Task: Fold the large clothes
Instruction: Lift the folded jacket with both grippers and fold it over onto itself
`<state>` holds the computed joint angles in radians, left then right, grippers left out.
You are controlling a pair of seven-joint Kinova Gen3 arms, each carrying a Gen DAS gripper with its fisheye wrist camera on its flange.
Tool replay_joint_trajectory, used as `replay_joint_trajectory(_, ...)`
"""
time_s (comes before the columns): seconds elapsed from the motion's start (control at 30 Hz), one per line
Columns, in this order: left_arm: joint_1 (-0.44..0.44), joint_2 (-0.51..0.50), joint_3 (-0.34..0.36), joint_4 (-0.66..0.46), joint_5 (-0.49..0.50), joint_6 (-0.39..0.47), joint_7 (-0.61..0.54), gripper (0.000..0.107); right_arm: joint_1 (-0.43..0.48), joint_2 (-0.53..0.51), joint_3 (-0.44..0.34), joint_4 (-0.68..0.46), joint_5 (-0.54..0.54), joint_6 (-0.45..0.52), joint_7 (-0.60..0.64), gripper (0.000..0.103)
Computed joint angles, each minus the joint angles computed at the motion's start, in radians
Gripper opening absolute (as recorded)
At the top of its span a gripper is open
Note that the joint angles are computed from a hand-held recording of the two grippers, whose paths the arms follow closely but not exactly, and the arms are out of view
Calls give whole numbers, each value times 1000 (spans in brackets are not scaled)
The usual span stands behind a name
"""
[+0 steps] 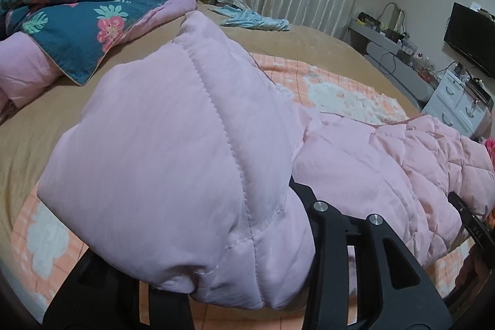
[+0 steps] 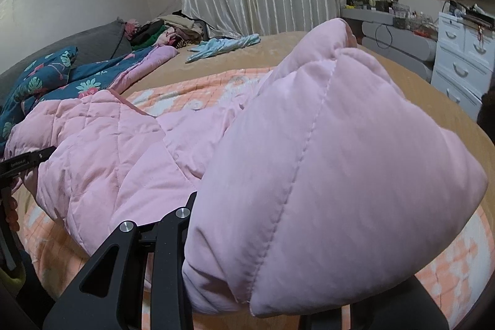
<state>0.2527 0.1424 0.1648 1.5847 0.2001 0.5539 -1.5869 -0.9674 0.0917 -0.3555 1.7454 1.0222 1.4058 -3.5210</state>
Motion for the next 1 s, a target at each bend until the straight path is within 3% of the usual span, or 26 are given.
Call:
replay_joint_trajectory(0.37,-42,-37,-4,99,90,-12,-94,36,-7,-1,-5,6,-78,-8,-74,33)
replay_joint_trajectory(0.57,-59,-32,-6,131,135,-19,-125,44,39,-31,9,53,-155,-109,-163,42)
replay_joint_trajectory(0.67,-68,-33,-6,142,156,-20,-144,49,73,-67,5,101,-178,-182,-237,51)
replay_joint_trajectory(0.77,-69,-35,-9,145,161,-12,-144,53,94,-75,-8,111,-196,-195,-270,64)
replay_joint_trajectory(0.83,-69,-38,-11,146,159,-5,-139,57,99,-81,-18,114,-210,-185,-285,76)
replay_joint_trajectory(1.0,-67,-55,-21,141,135,42,-112,76,84,-80,-50,98,-230,-123,-321,91)
